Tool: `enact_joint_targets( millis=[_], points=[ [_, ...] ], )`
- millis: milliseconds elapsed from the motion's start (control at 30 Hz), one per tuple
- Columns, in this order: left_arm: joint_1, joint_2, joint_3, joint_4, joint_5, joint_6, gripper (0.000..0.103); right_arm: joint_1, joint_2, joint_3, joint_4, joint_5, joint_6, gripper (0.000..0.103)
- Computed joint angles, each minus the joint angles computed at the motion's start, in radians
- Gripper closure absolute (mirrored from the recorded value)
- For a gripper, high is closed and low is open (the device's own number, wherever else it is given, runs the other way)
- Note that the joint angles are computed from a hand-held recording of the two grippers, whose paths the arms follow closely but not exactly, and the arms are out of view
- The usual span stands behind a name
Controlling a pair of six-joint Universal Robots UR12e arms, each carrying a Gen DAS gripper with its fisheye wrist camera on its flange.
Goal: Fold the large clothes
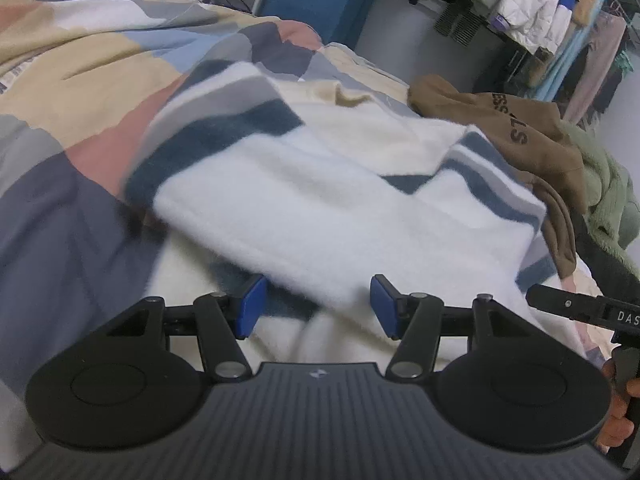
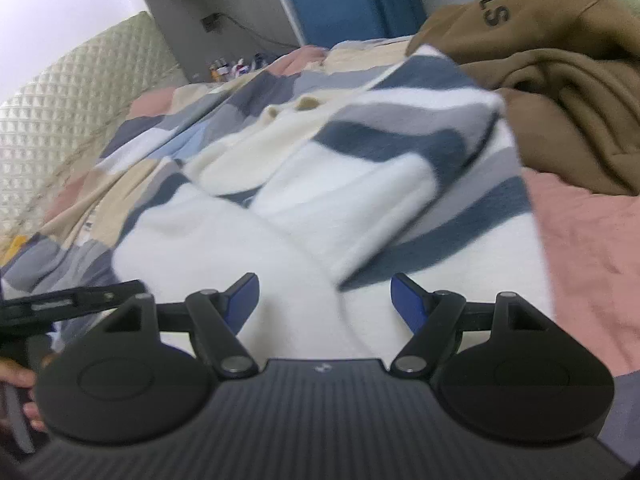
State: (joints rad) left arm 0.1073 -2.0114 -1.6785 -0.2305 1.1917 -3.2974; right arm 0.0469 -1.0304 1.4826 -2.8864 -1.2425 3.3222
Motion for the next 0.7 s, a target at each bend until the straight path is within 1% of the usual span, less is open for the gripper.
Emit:
enact_joint_targets(
  millis=[67, 133, 200, 367, 433, 500, 567, 600, 667, 700],
  points=[
    [0.002, -0.01, 0.005, 0.007, -0.011, -0.004, 0.04, 0.005, 0.001, -0.005, 0.016, -0.002, -0.01, 0.029],
    [0.0, -0.017, 0.004, 0.016, -0.014, 0.003, 0.04, 0.013, 0.003, -0.012, 0.037, -0.031, -0.029, 0.029],
    [0.0, -0.021, 0.004, 0.018, -0.016, 0.018, 0.04, 0.017, 0.008, -0.02, 0.056, -0.042, -0.035, 0.029],
    [0.0, -0.026, 0.003, 0.032, -0.023, 0.021, 0.04, 0.021, 0.016, -0.035, 0.09, -0.035, -0.043, 0.038],
    [0.001, -0.026, 0.0, 0.037, -0.025, 0.022, 0.04, 0.021, 0.014, -0.034, 0.098, -0.021, -0.05, 0.05],
    [0.0, -0.025, -0.004, 0.043, -0.022, 0.021, 0.04, 0.019, 0.013, -0.034, 0.109, 0.001, -0.042, 0.058],
    [0.0, -0.025, -0.004, 0.042, -0.02, 0.025, 0.04, 0.021, 0.009, -0.026, 0.097, 0.001, -0.035, 0.068],
    [-0.001, -0.024, -0.004, 0.038, -0.018, 0.024, 0.04, 0.021, 0.006, -0.022, 0.094, 0.004, -0.033, 0.079],
    [0.0, -0.021, -0.004, 0.033, -0.018, 0.012, 0.04, 0.028, -0.001, -0.015, 0.085, -0.022, -0.043, 0.092],
    [0.0, -0.019, -0.005, 0.032, -0.017, 0.008, 0.04, 0.03, -0.005, -0.011, 0.075, -0.036, -0.049, 0.093]
  ],
)
